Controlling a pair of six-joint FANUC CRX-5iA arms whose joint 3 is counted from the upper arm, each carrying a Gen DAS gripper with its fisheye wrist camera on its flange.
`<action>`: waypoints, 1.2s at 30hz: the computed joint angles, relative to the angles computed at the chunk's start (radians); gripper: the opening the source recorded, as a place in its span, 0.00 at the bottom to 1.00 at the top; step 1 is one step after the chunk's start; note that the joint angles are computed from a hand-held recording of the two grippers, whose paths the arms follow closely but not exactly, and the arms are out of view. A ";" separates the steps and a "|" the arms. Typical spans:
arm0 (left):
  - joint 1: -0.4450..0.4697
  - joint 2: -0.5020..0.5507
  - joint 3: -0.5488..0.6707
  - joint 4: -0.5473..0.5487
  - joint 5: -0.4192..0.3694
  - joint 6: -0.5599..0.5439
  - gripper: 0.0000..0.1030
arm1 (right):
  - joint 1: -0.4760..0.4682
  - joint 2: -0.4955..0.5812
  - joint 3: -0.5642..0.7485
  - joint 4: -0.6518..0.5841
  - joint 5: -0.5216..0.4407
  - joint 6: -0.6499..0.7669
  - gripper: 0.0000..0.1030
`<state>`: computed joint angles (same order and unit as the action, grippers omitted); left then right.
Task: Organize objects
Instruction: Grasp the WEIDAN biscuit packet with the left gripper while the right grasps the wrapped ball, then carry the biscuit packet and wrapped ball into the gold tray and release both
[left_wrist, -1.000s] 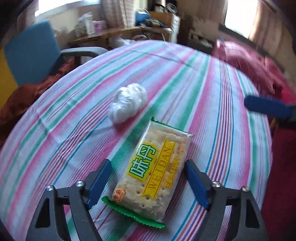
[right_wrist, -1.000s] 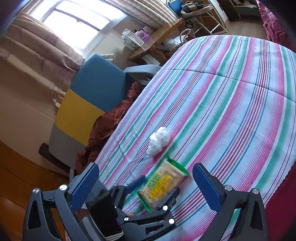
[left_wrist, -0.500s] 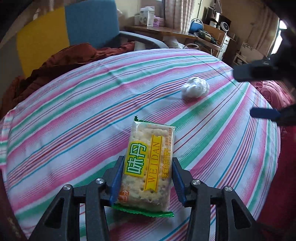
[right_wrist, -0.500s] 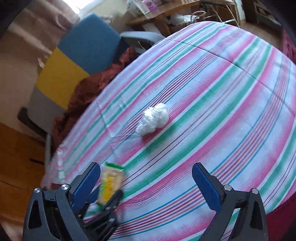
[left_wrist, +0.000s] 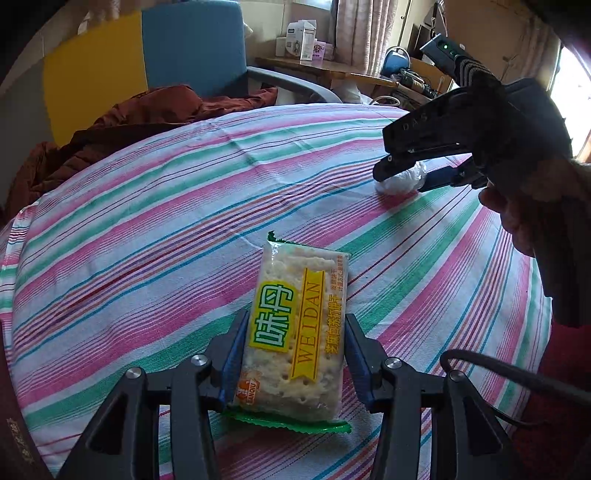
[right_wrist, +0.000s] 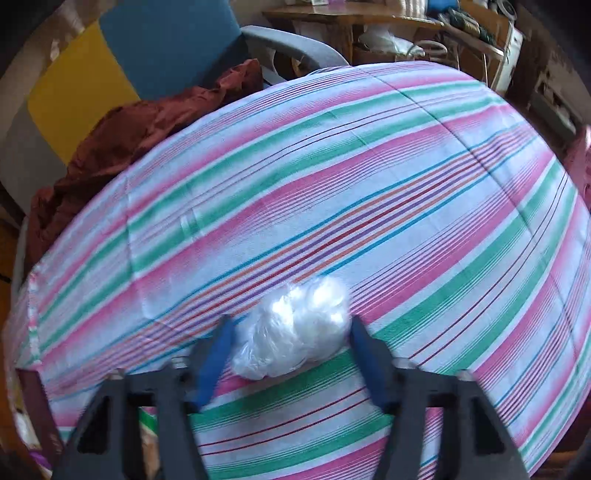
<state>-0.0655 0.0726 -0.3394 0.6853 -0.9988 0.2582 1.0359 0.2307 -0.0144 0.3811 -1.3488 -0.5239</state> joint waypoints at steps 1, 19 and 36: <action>-0.002 -0.004 -0.008 0.007 0.011 -0.005 0.49 | 0.006 0.004 0.004 0.012 -0.015 0.003 0.48; 0.150 -0.070 0.030 -0.023 -0.024 0.080 0.47 | 0.027 0.082 0.099 0.085 0.034 0.234 0.43; 0.346 -0.162 -0.018 0.090 -0.075 -0.022 0.47 | 0.066 0.248 0.406 0.061 -0.008 0.446 0.43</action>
<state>0.2809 -0.0890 -0.3570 0.7748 -1.0740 0.2364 1.1016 0.4787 0.3919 0.4420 -1.3572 -0.0783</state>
